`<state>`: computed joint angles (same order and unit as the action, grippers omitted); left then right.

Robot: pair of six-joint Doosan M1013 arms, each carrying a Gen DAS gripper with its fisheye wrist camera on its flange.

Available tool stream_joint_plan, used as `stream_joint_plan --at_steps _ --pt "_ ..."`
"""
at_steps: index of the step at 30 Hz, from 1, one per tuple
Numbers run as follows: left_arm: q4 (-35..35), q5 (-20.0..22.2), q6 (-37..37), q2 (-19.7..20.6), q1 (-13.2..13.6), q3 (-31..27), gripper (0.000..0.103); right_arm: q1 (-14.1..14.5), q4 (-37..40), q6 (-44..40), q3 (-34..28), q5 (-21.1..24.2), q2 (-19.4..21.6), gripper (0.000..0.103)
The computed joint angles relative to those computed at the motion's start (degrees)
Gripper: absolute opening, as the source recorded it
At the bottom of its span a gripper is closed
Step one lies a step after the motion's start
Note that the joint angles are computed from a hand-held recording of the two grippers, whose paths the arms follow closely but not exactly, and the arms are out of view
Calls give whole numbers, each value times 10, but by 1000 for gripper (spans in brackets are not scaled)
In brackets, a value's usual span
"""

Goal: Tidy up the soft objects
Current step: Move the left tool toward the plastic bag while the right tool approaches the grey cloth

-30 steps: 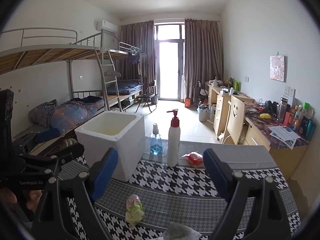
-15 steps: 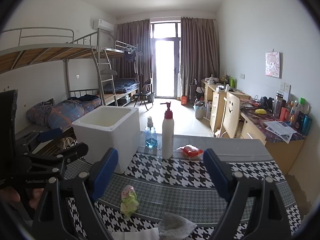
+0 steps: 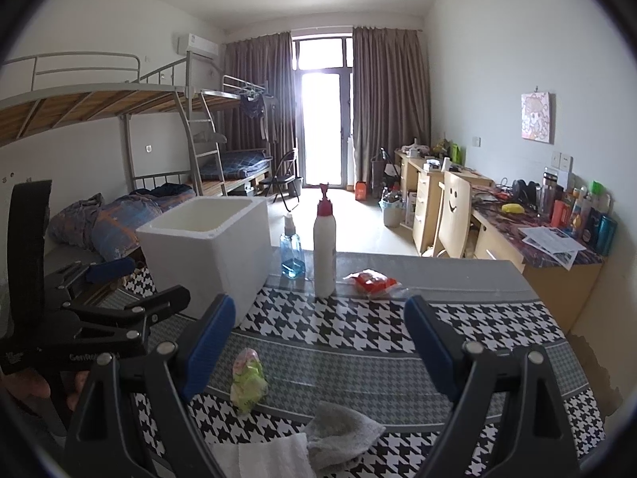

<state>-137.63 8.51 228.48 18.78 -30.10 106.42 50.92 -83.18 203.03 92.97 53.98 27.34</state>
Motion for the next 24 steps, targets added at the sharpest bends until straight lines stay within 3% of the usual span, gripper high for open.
stream_joint_plan --at_steps 3,8,18,24 --pt "19 -8 -19 4 -3 -2 102 0 6 -4 1 1 1 89" --pt "124 -13 -121 11 -4 -6 102 -1 16 -3 4 1 1 89" --pt "228 -14 -215 21 -10 -8 102 -2 35 -2 15 3 0 89" --pt "179 -12 -154 25 -14 -6 102 -9 46 14 20 -9 2 89"
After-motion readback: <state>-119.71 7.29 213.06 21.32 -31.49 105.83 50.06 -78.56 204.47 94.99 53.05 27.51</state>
